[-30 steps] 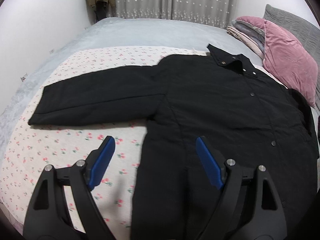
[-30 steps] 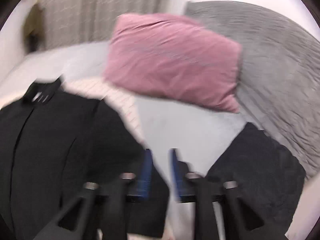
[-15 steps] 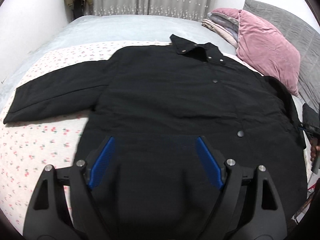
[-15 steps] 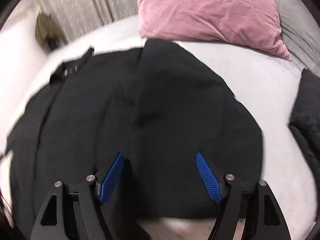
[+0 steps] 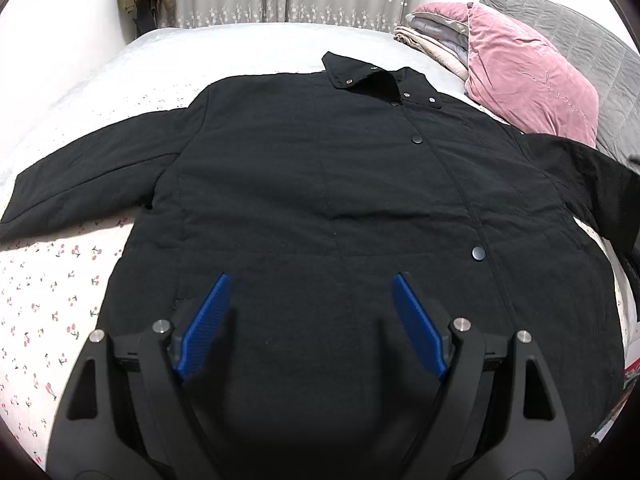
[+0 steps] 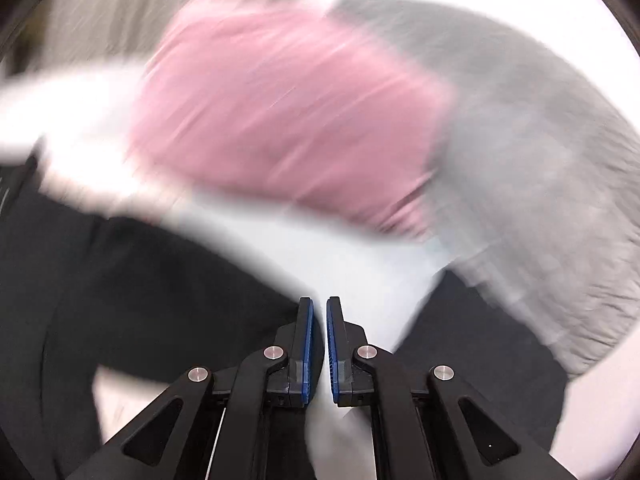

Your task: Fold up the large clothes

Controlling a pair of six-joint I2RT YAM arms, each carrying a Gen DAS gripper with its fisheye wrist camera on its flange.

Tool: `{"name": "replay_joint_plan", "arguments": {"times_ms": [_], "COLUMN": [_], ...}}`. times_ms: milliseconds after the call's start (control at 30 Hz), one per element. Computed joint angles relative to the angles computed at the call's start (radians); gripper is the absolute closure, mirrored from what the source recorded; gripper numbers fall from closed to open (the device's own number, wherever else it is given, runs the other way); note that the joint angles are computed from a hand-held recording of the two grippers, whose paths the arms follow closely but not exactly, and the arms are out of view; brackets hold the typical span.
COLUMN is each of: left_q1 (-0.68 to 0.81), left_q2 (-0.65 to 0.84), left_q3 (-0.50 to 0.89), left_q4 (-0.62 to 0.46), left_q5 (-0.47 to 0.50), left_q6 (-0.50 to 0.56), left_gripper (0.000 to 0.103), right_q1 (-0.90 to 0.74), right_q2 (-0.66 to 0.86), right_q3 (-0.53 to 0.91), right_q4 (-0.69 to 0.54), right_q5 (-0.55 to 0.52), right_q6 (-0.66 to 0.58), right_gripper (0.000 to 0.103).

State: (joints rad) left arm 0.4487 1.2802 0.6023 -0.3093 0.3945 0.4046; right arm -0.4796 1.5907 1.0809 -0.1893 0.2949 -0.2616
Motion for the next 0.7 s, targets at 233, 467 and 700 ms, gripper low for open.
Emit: {"name": "replay_joint_plan", "arguments": {"times_ms": [233,467,700], "left_q1": [0.043,0.039,-0.024], "left_q2": [0.021,0.025,0.102], "left_q3": [0.019,0.020,0.072], "left_q4": [0.009,0.003,0.044], "left_q5": [0.020,0.016,-0.007], "left_q6": [0.018,0.045,0.017], "left_gripper": [0.020,0.020,0.020], "right_q1": [-0.257,-0.344,-0.378], "right_q2": [-0.082,0.121,0.350], "right_q3": [0.022,-0.117,-0.127], "right_q4": [-0.063,-0.056,0.250], "right_q5": [-0.357,-0.556,-0.668], "right_q6": [0.159,0.291,0.526], "right_gripper": [0.024,0.024,0.064]}}
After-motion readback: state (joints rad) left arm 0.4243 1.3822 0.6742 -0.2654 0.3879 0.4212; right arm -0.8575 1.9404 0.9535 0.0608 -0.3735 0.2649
